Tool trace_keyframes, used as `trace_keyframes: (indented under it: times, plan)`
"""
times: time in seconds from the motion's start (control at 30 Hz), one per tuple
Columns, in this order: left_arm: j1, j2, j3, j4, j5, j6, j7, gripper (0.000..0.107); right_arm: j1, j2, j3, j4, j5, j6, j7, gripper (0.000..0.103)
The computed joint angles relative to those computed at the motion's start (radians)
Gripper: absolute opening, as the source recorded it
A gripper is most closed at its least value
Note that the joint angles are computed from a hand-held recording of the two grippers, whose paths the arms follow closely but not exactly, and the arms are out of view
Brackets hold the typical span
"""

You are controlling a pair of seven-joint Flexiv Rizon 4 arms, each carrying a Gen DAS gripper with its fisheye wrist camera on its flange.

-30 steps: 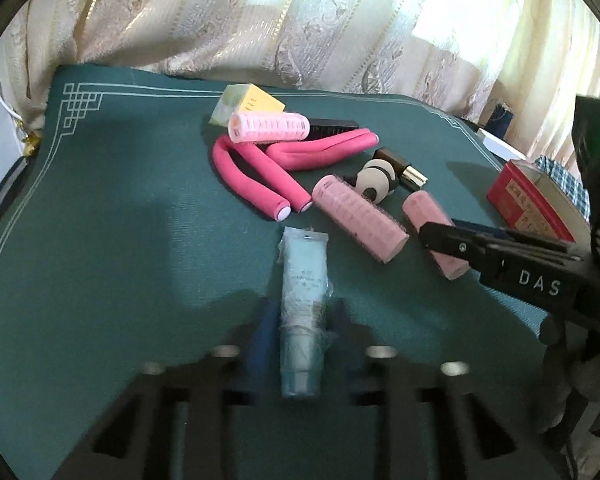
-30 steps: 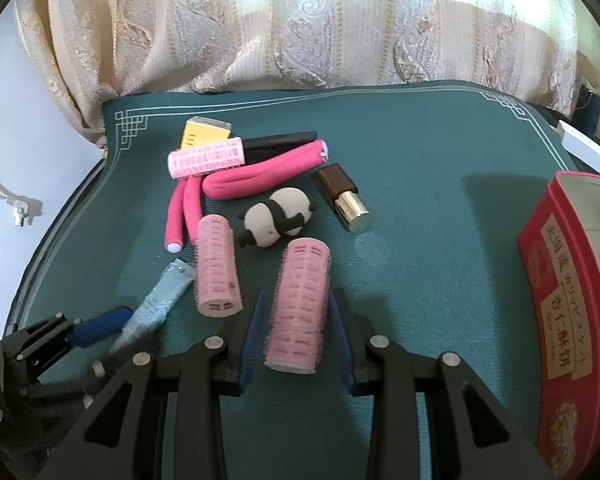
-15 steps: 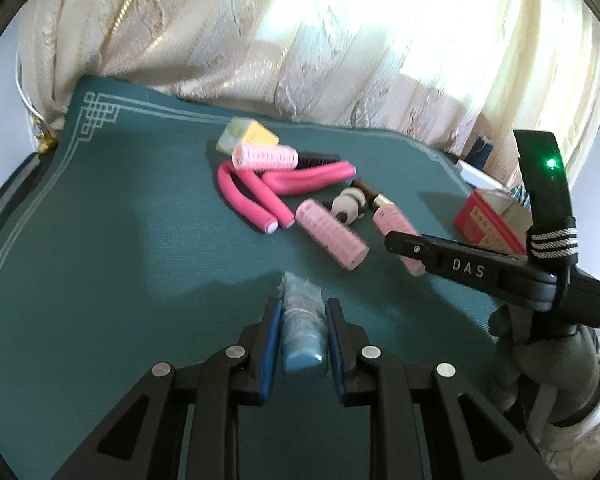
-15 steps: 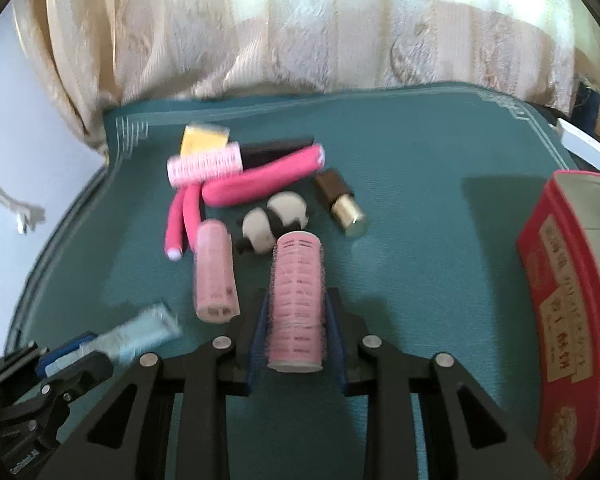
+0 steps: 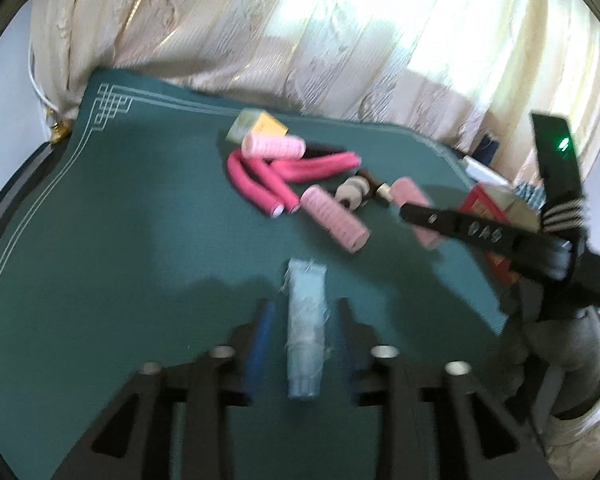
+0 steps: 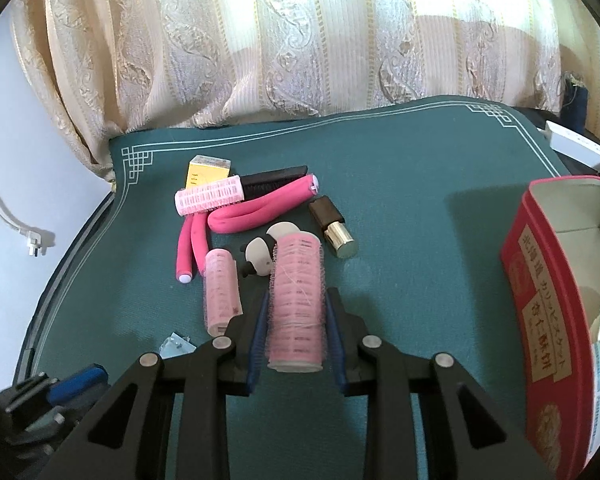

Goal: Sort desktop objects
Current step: 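Carry the blue tube and pink roller over the red tin with both tools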

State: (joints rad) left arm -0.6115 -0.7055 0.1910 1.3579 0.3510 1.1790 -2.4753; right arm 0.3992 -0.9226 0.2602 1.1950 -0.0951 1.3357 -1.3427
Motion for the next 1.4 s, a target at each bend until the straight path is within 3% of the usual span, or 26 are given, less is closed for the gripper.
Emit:
trace_keyframes:
  times: [0.03, 0.2, 0.3, 0.33, 0.5, 0.8, 1.0, 1.17, 1.4]
  plan:
    - [-0.008, -0.002, 0.007, -0.002, 0.003, -0.017, -0.006, 0.058, -0.002, 0.000, 0.004, -0.001, 0.000, -0.004, -0.003, 0.030]
    - [0.004, -0.014, -0.018, -0.002, -0.003, -0.027, 0.021, 0.058, -0.004, -0.001, 0.010, 0.000, 0.006, -0.006, -0.015, 0.030]
    - [0.012, -0.034, -0.037, -0.026, -0.016, -0.058, 0.070, 0.025, -0.003, -0.001, 0.008, -0.001, 0.008, -0.005, -0.015, 0.030]
    - [0.016, -0.033, -0.041, -0.021, -0.017, -0.037, 0.074, 0.022, -0.002, 0.000, 0.006, 0.000, 0.008, -0.003, -0.014, 0.030]
    - [-0.005, -0.023, -0.014, -0.007, -0.012, 0.005, 0.048, 0.022, -0.003, 0.009, 0.000, 0.015, 0.013, 0.035, -0.003, 0.030]
    - [-0.077, 0.034, 0.062, -0.031, 0.098, 0.030, -0.031, 0.022, -0.025, 0.029, 0.012, 0.065, 0.010, 0.169, 0.038, 0.030]
    - [-0.071, 0.032, 0.033, -0.077, 0.127, 0.022, -0.014, 0.022, -0.040, 0.090, -0.002, 0.172, -0.004, 0.296, 0.092, 0.030]
    - [-0.071, -0.001, 0.005, -0.143, 0.121, 0.016, 0.030, 0.022, -0.014, 0.179, -0.099, 0.322, -0.016, 0.417, 0.161, 0.030]
    - [-0.069, -0.078, -0.040, -0.262, 0.055, 0.014, 0.134, 0.022, -0.036, 0.263, -0.161, 0.479, -0.039, 0.488, 0.243, 0.030]
